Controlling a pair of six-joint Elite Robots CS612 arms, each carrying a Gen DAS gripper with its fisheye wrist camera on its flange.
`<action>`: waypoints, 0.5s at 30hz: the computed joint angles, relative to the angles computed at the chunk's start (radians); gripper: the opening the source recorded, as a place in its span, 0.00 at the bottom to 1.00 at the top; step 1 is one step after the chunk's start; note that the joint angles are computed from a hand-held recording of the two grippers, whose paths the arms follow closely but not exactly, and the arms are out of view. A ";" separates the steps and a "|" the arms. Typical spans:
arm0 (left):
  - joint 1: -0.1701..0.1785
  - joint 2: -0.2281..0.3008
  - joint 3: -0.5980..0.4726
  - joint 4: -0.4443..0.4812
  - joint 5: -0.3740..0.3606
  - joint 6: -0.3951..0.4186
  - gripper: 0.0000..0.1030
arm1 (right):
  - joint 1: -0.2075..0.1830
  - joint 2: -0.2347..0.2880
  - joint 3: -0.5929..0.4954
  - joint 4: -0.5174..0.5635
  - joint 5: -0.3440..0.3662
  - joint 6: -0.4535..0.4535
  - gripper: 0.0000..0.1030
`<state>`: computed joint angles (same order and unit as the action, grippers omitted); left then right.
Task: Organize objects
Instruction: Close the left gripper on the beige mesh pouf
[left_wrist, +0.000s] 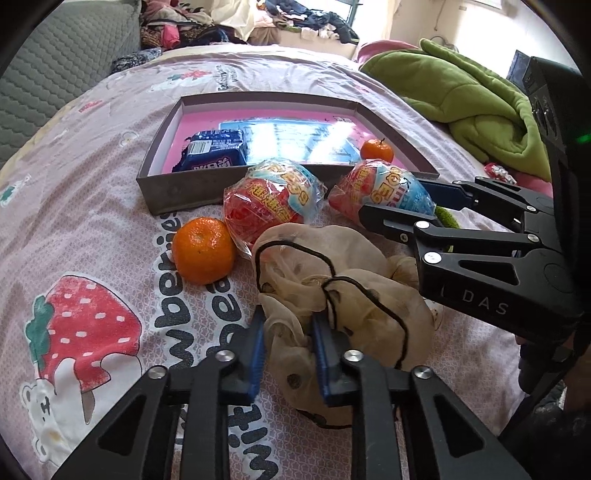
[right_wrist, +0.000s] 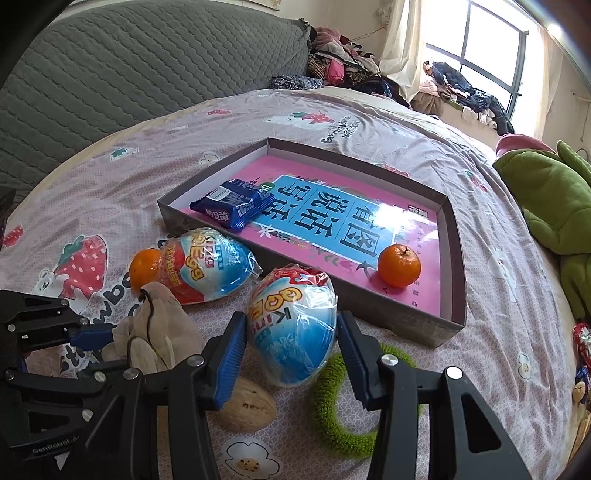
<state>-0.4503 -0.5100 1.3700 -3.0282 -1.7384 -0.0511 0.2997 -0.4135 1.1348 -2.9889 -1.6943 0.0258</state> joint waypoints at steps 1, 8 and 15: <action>-0.001 -0.002 0.004 -0.005 0.004 0.003 0.19 | 0.000 0.000 0.000 0.001 0.002 0.001 0.48; 0.002 -0.013 0.021 -0.017 -0.012 0.009 0.15 | -0.002 -0.005 0.009 -0.008 0.013 0.001 0.48; 0.003 -0.026 0.043 -0.043 -0.003 0.003 0.12 | -0.004 -0.014 0.023 -0.021 0.032 0.007 0.48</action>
<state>-0.4470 -0.5361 1.4129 -3.0709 -1.7414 -0.0477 0.2953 -0.4275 1.1579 -3.0095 -1.6623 0.0324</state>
